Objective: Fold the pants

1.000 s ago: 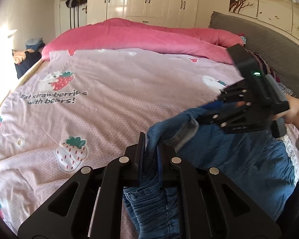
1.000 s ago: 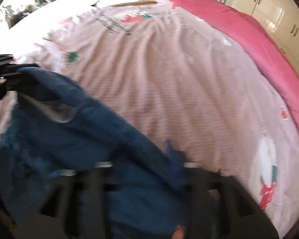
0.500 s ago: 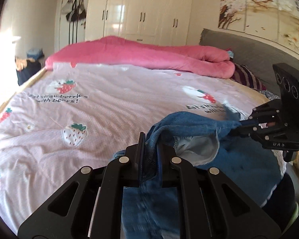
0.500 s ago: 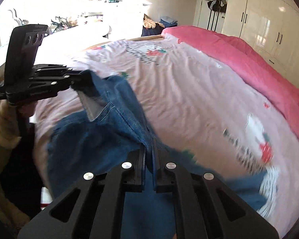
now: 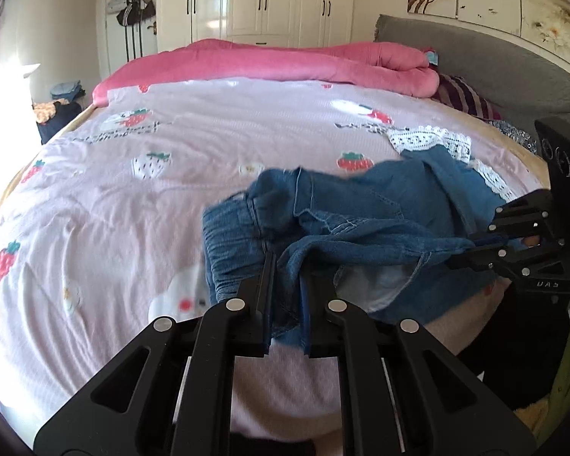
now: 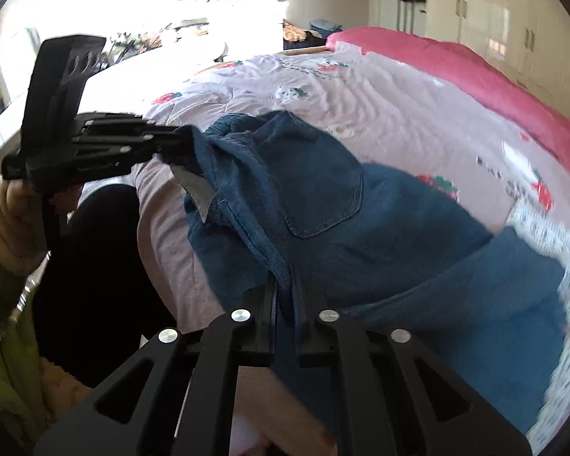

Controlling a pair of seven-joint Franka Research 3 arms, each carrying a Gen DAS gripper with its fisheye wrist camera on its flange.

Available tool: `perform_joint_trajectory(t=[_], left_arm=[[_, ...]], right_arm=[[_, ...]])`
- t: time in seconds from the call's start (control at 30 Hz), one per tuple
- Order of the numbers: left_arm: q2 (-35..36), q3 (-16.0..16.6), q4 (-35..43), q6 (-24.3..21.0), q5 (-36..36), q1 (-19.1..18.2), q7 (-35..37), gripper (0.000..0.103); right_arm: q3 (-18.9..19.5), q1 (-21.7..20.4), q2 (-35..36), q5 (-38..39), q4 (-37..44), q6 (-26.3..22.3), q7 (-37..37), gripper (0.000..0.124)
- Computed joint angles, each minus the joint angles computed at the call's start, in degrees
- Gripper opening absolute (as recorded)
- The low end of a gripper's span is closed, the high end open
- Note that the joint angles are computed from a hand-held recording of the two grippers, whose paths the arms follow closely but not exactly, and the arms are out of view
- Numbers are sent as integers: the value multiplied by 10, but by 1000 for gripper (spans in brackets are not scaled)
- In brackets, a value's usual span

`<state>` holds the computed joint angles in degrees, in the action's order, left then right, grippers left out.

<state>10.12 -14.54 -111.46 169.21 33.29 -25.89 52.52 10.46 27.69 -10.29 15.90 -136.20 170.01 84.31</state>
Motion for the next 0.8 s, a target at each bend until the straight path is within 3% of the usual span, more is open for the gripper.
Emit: perform_joint_trajectory(t=[0.1, 0.47, 0.6, 0.73, 0.8], left_arm=[[-8, -6, -10, -8, -15, 3, 5, 5], [-11, 0, 4, -59, 37, -14, -37, 6], [-19, 12, 17, -55, 115, -21, -93, 7], [0, 30, 45, -38, 260, -32, -169, 7], [8, 15, 45, -72, 226, -26, -123, 7]], right_arm=[[3, 2, 2, 2, -8, 8, 13, 8], [3, 14, 5, 31, -21, 32, 33, 11], [2, 16, -9, 32, -27, 64, 37, 11], [43, -32, -3, -33, -27, 68, 92, 11], [30, -16, 4, -28, -28, 59, 89, 11]])
